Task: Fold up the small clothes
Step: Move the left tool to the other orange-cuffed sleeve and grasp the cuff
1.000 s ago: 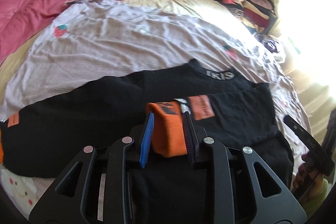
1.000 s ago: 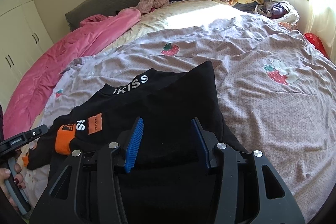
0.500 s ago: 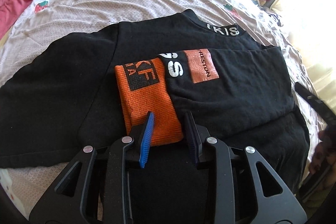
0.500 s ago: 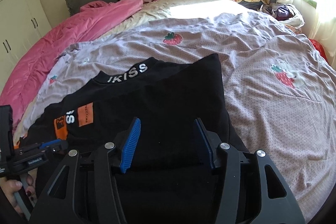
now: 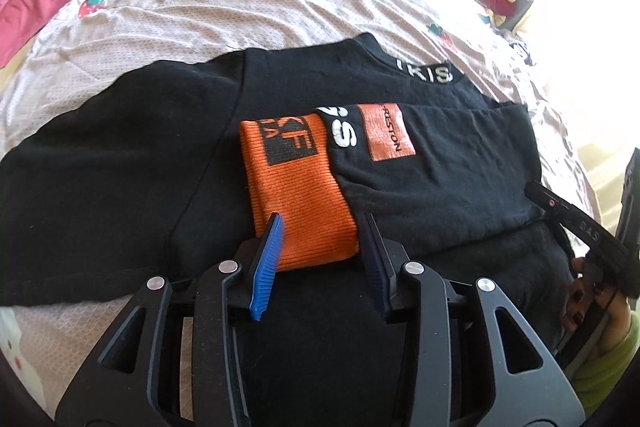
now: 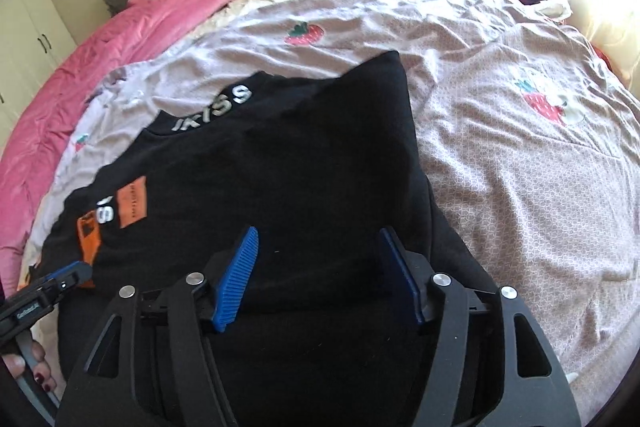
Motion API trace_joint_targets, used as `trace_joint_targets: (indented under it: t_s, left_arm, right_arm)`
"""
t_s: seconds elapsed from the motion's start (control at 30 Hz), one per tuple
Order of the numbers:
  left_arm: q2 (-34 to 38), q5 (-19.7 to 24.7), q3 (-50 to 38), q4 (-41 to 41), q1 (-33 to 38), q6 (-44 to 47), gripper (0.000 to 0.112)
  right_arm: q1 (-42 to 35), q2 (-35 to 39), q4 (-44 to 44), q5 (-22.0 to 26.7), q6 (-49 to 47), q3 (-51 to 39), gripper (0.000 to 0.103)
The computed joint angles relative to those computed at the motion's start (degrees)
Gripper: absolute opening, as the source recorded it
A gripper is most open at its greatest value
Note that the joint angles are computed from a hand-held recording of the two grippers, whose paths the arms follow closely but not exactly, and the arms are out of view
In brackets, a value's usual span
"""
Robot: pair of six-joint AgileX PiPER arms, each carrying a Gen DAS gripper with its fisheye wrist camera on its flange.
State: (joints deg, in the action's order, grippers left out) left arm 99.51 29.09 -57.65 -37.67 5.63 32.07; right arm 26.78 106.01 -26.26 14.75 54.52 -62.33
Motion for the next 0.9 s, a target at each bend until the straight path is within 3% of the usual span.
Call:
trace_joint_targets:
  t_s: [0.23,0.3,0.57,0.63,0.7,0.9]
  left_arm:
    - [-4.3,1.07,2.21,-1.2,4.06,1.77,0.045]
    - [-5.81,1.05,3.13,-1.18,5.52,2.43,0.058]
    - [-11.49,0.62,6.02,-1.75,11.49,5.7,0.083]
    - [-12.55,0.57,6.57,-1.55,12.8,6.11,0.083]
    - [-13.39,1.33,6.98,-2.46,14.92,7.52,0.091]
    - [-14.74,2.51,8.58,-6.09,21.27,13.01,0.092]
  right_arm:
    - [3.21,-4.49,-7.55,-0.95,7.56,1.73,0.079]
    - [4.42,-5.02,-9.27,-0.26,9.17,1.16,0.08]
    - [10.38,-6.26,-14.86,2.03,12.99,-1.43,0.091]
    - [11.79,-6.23,-16.33,2.97,14.27,-2.36,0.092]
    - [13.11,-6.24,-17.87,3.39,15.74,-3.13,0.094]
    - [16.93,-4.98,-19.54,5.35,16.71,-6.2,0.094]
